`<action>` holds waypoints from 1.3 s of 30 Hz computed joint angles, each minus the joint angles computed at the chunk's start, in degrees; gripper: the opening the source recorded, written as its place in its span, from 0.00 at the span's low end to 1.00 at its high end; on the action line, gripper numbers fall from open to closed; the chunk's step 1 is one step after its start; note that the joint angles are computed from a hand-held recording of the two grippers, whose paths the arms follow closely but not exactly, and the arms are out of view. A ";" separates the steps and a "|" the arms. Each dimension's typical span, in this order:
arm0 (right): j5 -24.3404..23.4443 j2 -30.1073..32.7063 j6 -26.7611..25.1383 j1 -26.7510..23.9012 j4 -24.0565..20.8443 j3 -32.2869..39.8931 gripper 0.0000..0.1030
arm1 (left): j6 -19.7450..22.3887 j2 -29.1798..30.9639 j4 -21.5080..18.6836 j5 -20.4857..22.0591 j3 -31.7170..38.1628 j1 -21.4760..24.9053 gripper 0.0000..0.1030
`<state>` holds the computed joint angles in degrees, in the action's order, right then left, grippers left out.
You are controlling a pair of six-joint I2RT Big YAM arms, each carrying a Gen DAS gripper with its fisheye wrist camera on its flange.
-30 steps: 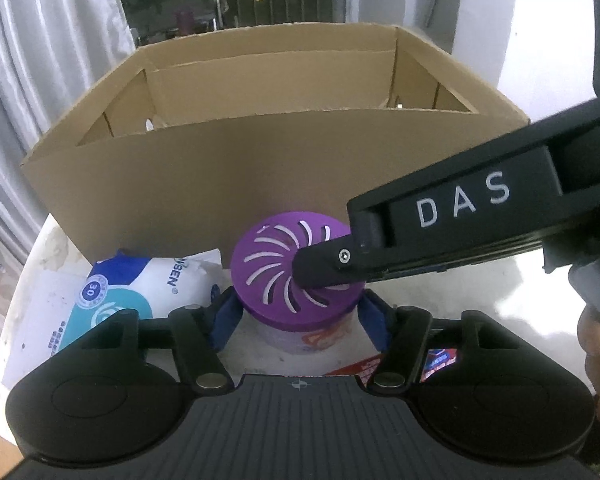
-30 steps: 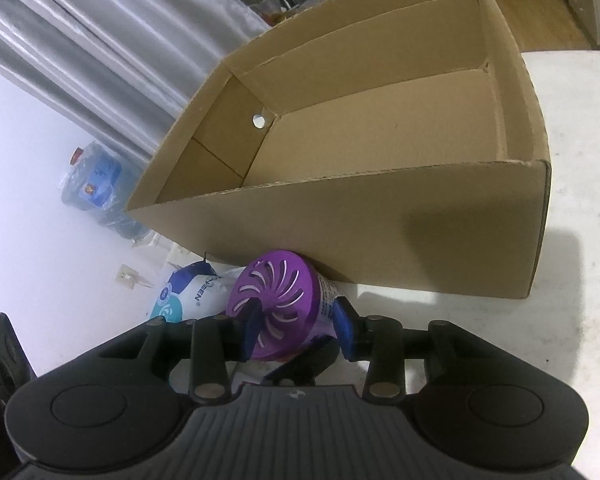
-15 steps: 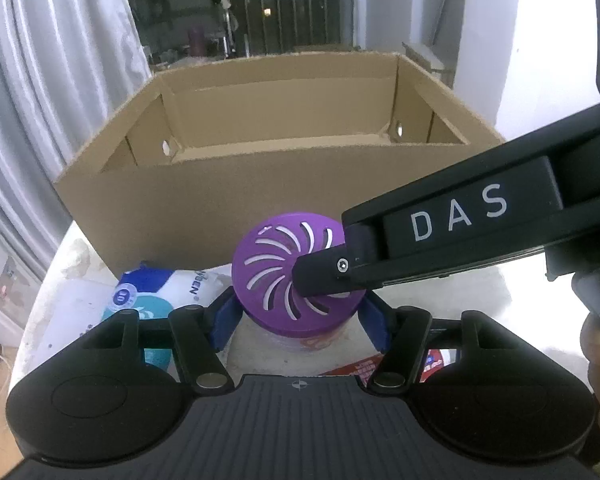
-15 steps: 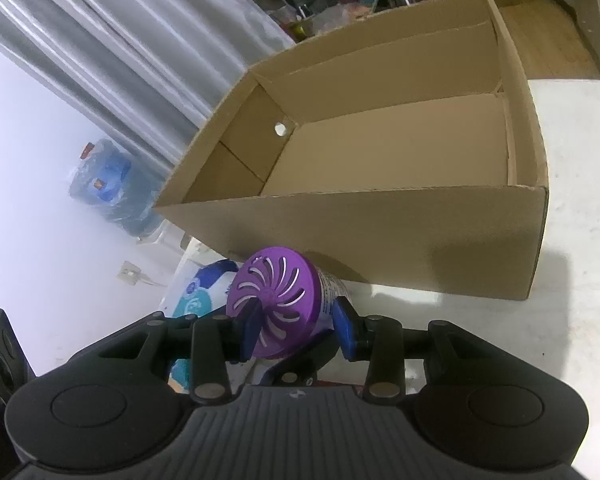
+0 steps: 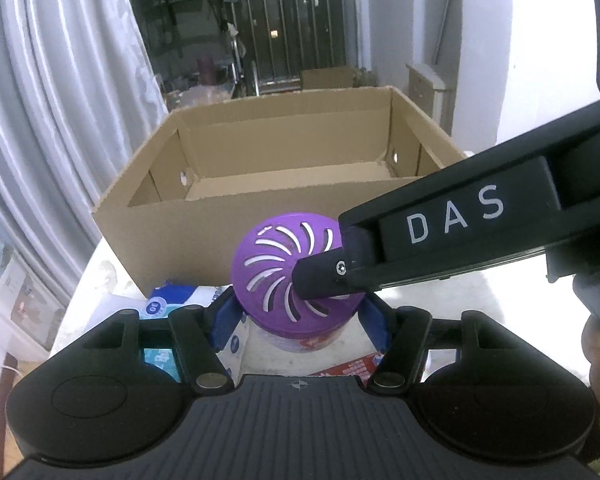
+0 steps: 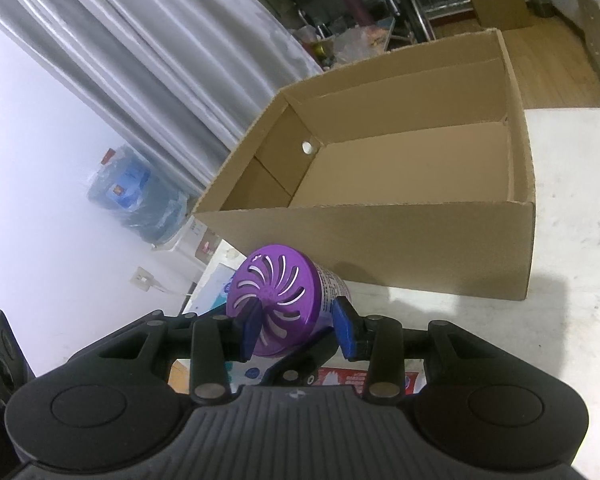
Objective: Organize objects
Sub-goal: 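Lift the purple canister with the right gripper and carry it into the box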
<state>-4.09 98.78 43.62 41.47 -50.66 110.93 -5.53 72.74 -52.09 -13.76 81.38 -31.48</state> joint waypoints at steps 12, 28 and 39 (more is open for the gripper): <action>1.60 -2.66 -0.67 1.11 2.44 -1.92 0.41 | 1.42 -1.11 1.33 -3.41 0.04 -1.11 0.61; 0.79 -1.87 -3.90 0.77 3.64 3.19 0.42 | 6.49 0.09 3.08 -10.27 4.45 -2.15 0.61; -0.26 14.94 -8.71 -1.59 -11.45 33.80 0.43 | 13.75 9.13 2.68 -4.10 16.26 4.66 0.61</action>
